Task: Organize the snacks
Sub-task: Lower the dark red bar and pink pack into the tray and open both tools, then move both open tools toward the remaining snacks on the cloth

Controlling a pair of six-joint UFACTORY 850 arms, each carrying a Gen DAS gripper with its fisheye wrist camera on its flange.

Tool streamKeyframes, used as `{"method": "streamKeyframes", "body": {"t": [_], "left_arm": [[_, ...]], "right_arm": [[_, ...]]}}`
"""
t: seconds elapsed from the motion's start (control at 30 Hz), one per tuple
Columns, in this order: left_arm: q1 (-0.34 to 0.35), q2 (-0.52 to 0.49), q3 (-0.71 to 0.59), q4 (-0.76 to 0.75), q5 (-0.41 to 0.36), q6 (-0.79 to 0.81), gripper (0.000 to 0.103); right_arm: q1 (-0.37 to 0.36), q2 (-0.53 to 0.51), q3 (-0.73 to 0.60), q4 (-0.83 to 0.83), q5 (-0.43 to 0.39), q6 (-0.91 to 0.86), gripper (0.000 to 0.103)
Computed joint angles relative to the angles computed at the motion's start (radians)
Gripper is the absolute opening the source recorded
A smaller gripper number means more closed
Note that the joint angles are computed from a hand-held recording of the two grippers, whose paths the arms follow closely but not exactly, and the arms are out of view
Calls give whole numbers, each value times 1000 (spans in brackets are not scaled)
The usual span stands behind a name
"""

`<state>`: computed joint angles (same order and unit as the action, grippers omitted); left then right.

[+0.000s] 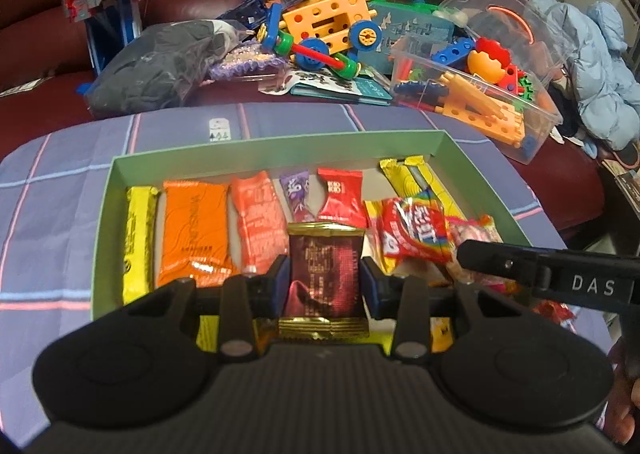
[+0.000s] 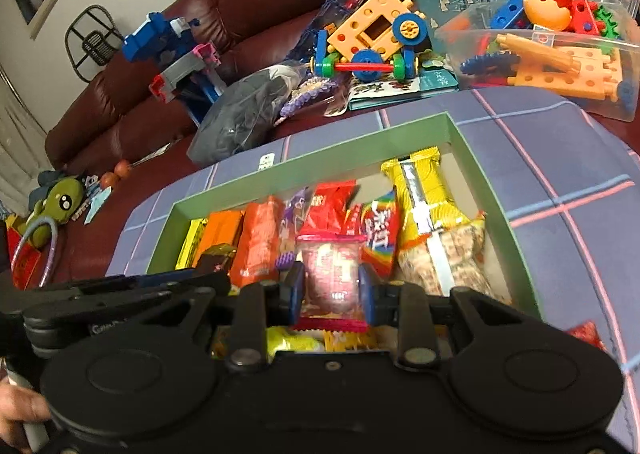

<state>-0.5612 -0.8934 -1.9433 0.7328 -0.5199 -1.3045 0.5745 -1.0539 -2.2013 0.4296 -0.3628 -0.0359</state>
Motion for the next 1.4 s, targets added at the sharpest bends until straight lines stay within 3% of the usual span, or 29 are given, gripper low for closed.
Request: {"method": "streamKeyframes", "body": {"t": [0.03,0.1,0.13,0.17,0.27,0.37,0.53,0.87,1.13,1.4], "left_arm": [[2,-17,-25,-7,-17,6,47],[3,-37,-52,-13,-43,9,75],[2,-39,-52,-4,-48,-3,78],[1,-38,-48,1,-50,-10,83],[-4,-28,-27,21,-61,-35,96],[-8,-7,5,40,-57,-64,100],[-21,42,71,80,-61,-120,102],[-64,189,269,193,-47,-295,103],[-111,356,524,276,-43,-456,103],[-164,489,770,220,-43,-585,103]], "right_arm": [[-2,-20,-32,-6,-12,11,31],[1,-46,-68,-58,-8,74,47],[1,-56,-83,-78,-11,105,68],[2,-55,-76,-78,2,117,84],[6,-36,-40,-77,39,105,90],[10,-27,-23,-87,46,115,98],[18,15,37,-85,74,118,103],[44,152,234,23,145,15,103],[84,255,389,233,175,-194,103],[135,307,502,428,143,-387,103]]}}
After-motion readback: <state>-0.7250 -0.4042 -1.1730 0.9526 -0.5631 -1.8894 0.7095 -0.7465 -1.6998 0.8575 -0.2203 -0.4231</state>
